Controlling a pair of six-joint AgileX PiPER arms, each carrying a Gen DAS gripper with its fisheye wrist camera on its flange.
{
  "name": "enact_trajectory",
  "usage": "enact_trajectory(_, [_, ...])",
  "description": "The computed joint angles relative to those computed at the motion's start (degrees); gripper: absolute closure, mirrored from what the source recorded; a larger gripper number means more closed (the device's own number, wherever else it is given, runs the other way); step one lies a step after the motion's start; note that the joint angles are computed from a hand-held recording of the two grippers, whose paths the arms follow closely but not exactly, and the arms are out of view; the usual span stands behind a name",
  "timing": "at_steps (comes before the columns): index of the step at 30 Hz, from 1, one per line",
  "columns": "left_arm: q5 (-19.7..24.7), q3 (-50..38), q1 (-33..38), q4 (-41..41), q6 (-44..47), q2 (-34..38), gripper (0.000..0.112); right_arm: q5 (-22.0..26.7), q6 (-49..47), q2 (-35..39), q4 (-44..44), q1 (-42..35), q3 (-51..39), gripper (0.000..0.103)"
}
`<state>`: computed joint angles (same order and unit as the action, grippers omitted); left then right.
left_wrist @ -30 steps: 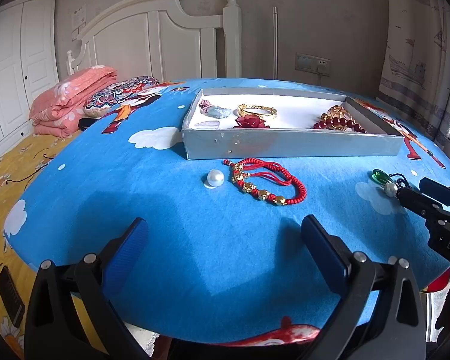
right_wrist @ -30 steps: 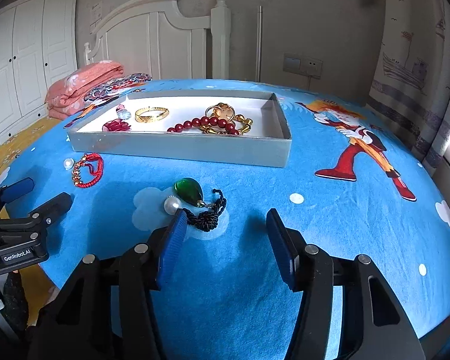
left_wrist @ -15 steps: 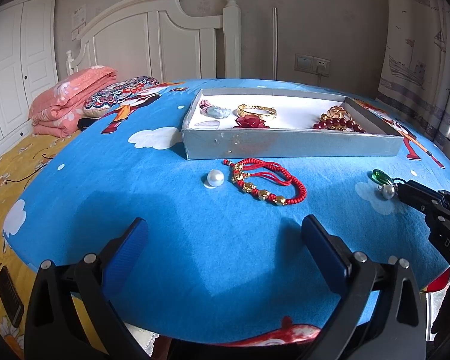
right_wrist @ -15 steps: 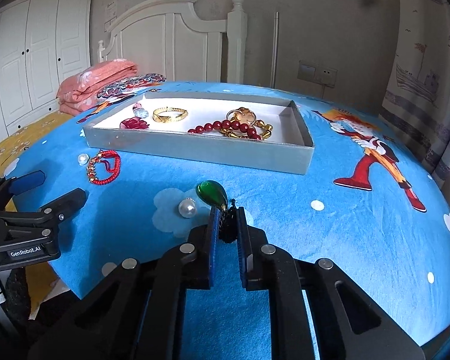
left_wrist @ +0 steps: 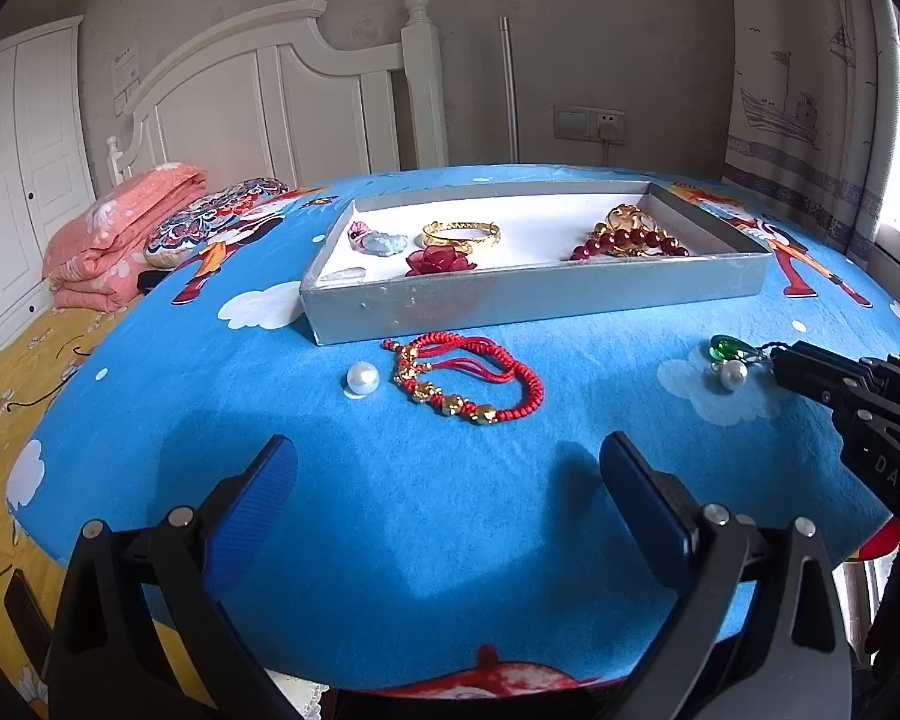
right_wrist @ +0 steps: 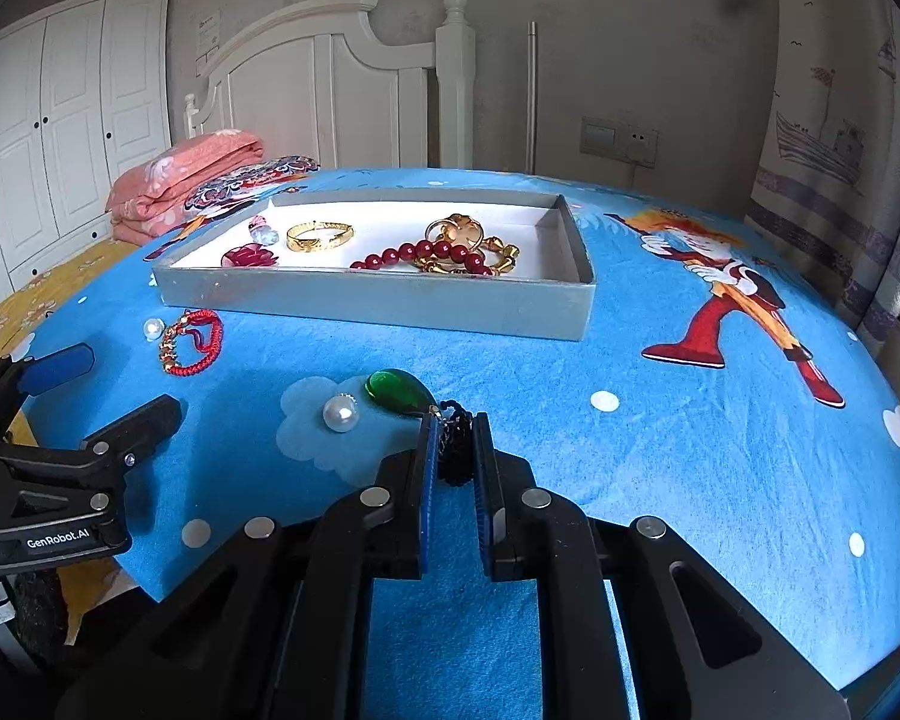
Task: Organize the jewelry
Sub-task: 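Grasp the green pendant on black cord with the right gripper while the left gripper approaches the pearl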
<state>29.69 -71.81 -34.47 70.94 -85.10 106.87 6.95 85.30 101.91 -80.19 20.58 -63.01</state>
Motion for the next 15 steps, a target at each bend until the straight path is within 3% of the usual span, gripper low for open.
enact_trajectory(10, [-2.4, -5.9, -1.7, -4.7, 7.2, 2.3, 0.023, 0.1, 5.6, -0.4, -4.5, -1.5, 0.7, 0.091])
enact_trajectory(15, [-1.9, -11.9, -3.7, -11.1, 12.4, 5.6, 0.027, -0.6, 10.6, -1.7, -9.4, -3.2, 2.7, 0.091])
